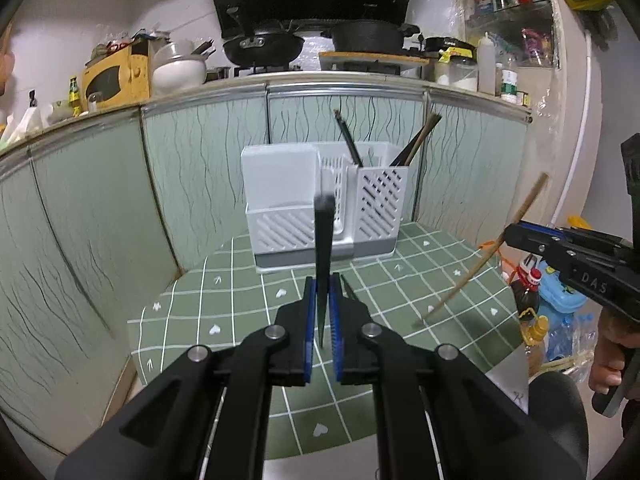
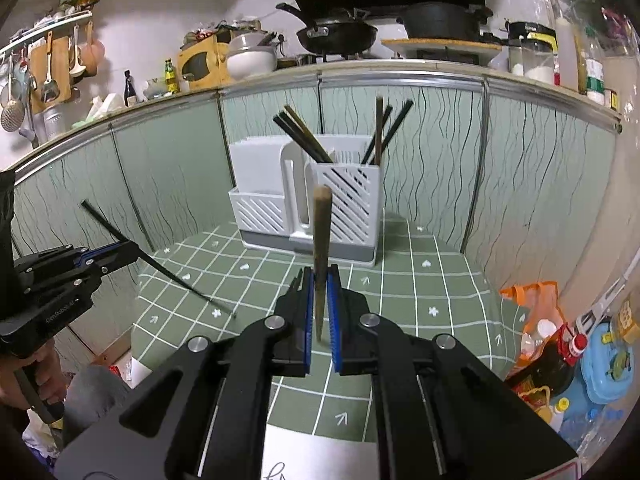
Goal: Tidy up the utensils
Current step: 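Lift both held chopsticks and carry them above the white holder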
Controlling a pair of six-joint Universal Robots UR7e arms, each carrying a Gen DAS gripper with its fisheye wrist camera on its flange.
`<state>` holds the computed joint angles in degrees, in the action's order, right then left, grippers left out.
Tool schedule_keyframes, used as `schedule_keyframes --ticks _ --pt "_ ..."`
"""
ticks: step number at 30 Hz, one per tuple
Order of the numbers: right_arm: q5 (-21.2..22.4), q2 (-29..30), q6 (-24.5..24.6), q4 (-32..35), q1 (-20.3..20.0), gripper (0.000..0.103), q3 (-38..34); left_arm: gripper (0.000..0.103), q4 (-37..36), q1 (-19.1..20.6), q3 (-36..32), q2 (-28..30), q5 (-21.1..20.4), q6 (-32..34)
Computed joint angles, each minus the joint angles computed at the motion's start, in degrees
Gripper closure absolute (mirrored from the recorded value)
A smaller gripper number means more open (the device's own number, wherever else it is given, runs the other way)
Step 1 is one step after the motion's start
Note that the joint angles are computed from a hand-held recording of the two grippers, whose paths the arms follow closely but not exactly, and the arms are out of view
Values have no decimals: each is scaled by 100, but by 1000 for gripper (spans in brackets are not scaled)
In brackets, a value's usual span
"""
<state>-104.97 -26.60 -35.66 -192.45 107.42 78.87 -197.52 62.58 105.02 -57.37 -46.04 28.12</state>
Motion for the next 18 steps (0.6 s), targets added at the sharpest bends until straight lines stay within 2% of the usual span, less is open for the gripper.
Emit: schedule_keyframes --ticks 11,18 --pt "24 -139 -101 172 114 97 -130 95 455 -77 -291 -54 -173 -20" --pt "12 -205 -99 345 159 97 -307 95 1106 -46 -635 -84 -442 -307"
